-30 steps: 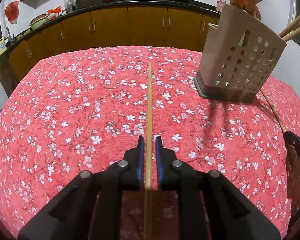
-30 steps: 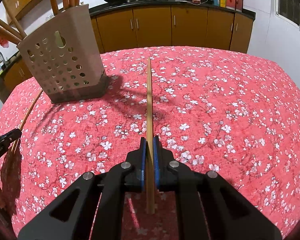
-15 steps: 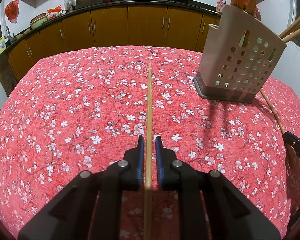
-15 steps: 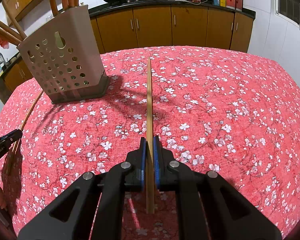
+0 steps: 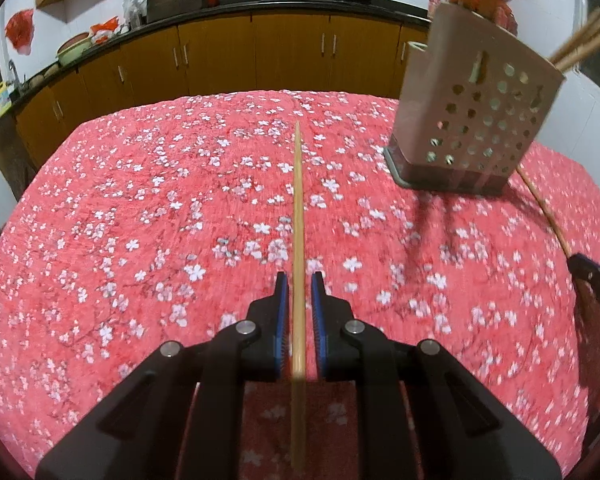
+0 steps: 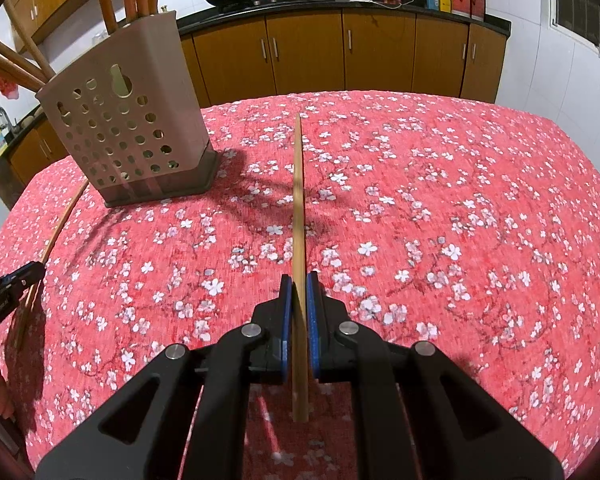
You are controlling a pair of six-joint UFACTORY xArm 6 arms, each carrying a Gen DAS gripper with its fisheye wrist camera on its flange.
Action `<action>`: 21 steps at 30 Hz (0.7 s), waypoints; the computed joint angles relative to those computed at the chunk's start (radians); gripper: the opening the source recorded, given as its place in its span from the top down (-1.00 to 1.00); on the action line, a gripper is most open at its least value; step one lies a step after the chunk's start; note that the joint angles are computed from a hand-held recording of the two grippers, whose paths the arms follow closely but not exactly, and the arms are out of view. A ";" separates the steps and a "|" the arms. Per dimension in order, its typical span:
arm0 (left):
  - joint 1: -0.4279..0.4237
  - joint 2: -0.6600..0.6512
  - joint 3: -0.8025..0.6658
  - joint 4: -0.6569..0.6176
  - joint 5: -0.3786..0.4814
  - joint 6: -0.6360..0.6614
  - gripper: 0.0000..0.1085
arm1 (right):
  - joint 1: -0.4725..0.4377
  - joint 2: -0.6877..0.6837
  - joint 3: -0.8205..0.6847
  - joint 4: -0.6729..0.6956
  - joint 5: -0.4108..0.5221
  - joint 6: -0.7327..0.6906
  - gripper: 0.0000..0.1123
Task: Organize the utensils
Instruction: 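Lift both chopsticks upright and carry them over the utensil holder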
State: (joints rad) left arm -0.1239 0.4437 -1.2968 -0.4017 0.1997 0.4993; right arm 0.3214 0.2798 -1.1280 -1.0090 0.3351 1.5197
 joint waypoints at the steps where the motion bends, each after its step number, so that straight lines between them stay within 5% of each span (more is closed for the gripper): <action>1: -0.002 -0.008 0.012 -0.012 -0.003 0.016 0.74 | -0.002 -0.003 0.004 0.000 -0.009 0.001 0.85; 10: 0.008 -0.036 0.033 -0.025 0.029 0.056 0.86 | -0.005 -0.073 0.053 -0.143 -0.013 0.136 0.86; 21: 0.006 -0.179 0.075 -0.305 0.022 0.322 0.86 | 0.007 -0.257 0.117 -0.377 0.064 0.346 0.86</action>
State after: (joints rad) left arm -0.1176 0.2644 -1.2221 -0.7069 0.2221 0.8215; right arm 0.3286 0.0229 -1.0113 -1.3857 0.3987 1.8658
